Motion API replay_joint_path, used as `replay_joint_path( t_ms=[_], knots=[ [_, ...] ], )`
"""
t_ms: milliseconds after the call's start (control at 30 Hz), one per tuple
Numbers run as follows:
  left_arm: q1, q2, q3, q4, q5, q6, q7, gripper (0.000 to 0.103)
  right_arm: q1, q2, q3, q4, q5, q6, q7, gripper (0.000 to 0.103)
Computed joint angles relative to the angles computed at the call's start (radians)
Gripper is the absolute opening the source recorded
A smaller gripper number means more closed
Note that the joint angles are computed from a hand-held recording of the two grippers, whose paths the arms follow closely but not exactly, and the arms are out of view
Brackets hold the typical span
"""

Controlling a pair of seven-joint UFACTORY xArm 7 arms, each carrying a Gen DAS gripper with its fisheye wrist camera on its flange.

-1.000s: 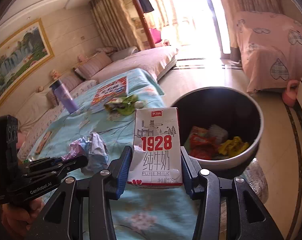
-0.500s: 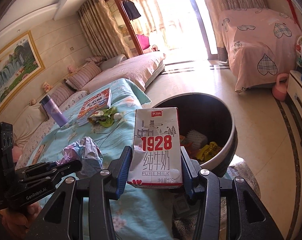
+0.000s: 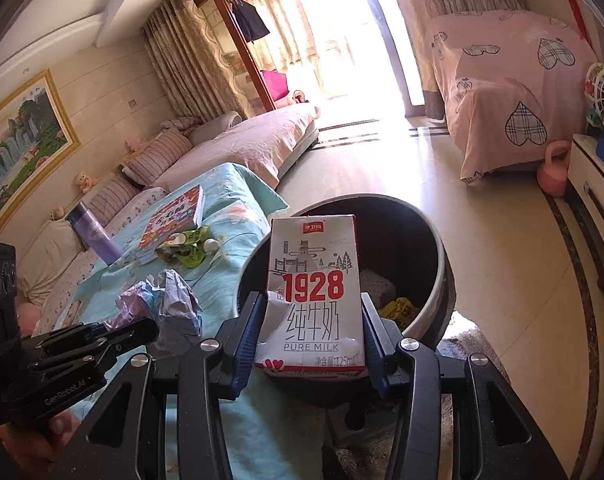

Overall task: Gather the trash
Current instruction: 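Carry the crumpled paper and milk carton over the bin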

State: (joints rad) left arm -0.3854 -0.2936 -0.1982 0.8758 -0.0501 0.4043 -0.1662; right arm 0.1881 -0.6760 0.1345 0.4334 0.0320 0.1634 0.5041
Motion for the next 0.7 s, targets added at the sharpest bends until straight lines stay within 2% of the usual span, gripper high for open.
replay_joint_path(
  t_ms=[433,700],
  knots=[
    [-0.013,0.152,-0.018,0.157,0.030,0.034,-0.001,0.018,0.001,0.061,-0.055,0.039,0.016,0.002,-0.055,0.047],
    [-0.017,0.203,-0.022,0.209,0.074,0.054,-0.026,0.018,0.010,0.093,-0.079,0.057,0.044,0.009,-0.095,0.047]
  ],
)
